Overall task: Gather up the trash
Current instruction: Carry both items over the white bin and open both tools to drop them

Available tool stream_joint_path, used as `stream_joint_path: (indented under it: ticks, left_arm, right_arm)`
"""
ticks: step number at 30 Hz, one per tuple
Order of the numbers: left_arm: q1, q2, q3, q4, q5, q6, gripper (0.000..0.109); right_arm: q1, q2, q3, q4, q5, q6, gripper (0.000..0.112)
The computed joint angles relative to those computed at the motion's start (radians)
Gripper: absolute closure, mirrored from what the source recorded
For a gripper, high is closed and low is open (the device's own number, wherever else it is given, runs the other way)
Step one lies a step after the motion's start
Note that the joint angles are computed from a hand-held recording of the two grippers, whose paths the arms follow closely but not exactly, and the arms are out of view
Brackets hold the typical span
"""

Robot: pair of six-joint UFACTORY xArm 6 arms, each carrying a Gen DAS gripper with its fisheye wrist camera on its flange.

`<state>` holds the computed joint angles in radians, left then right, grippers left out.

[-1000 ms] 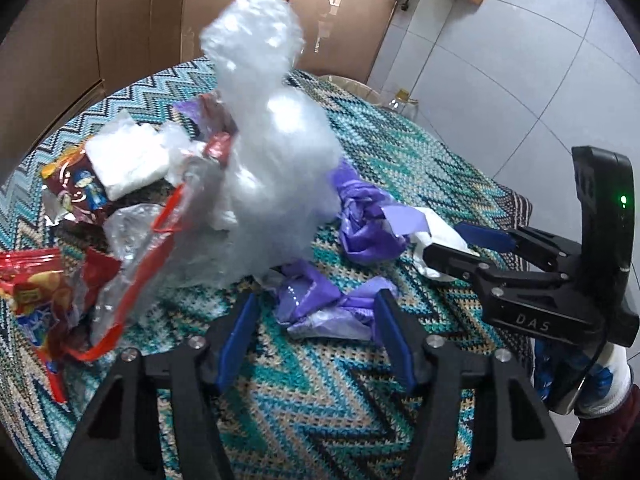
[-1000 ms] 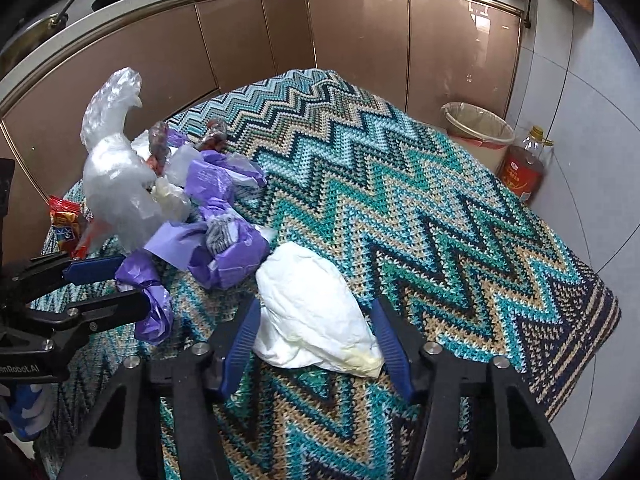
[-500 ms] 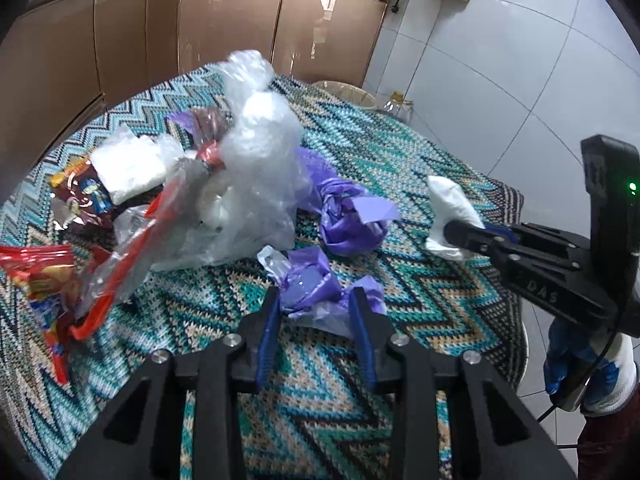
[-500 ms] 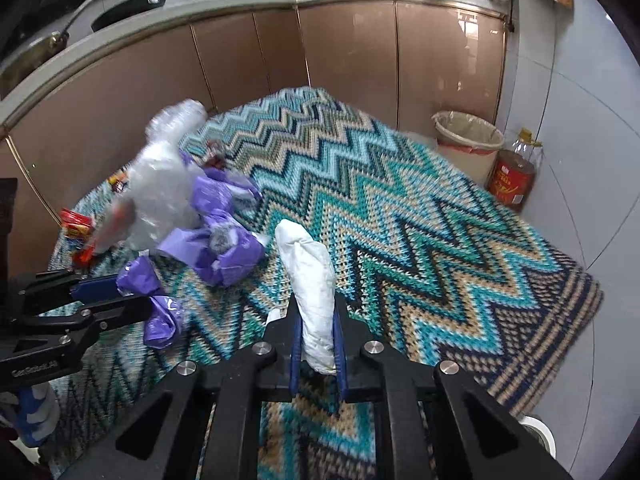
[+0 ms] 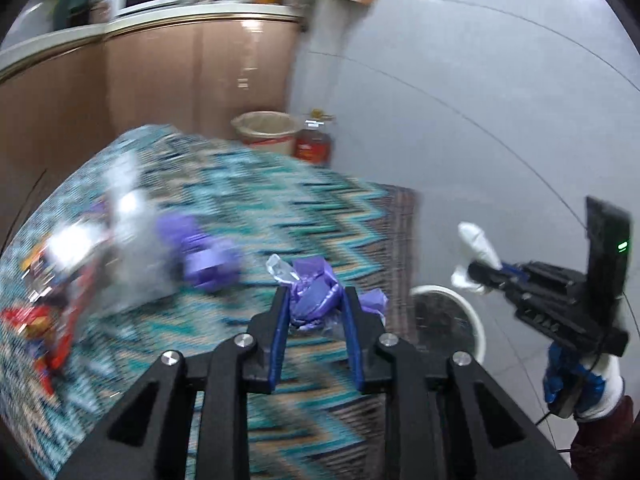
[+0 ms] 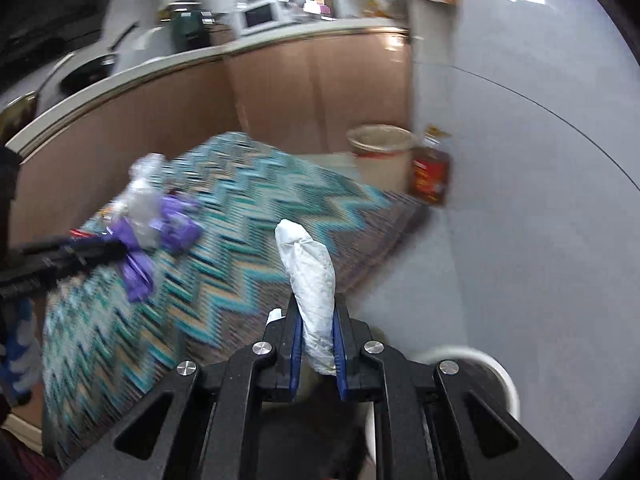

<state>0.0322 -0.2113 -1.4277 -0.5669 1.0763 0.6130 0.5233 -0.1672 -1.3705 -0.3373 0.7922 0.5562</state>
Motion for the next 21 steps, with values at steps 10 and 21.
stream_joint_path:
  ticks: [10, 21]
  left_arm:
    - [-0.362, 0.134, -0.095, 0.101, 0.018, -0.076, 0.081]
    - [-0.521, 0.315, -0.178, 0.182, 0.009, -0.199, 0.066]
  right_arm:
    - [-0.151, -0.238, 0.290, -0.007, 0.110, 0.107, 0.097]
    - [-0.271, -0.296, 0.454, 0.060, 0.103, 0.126, 0.068]
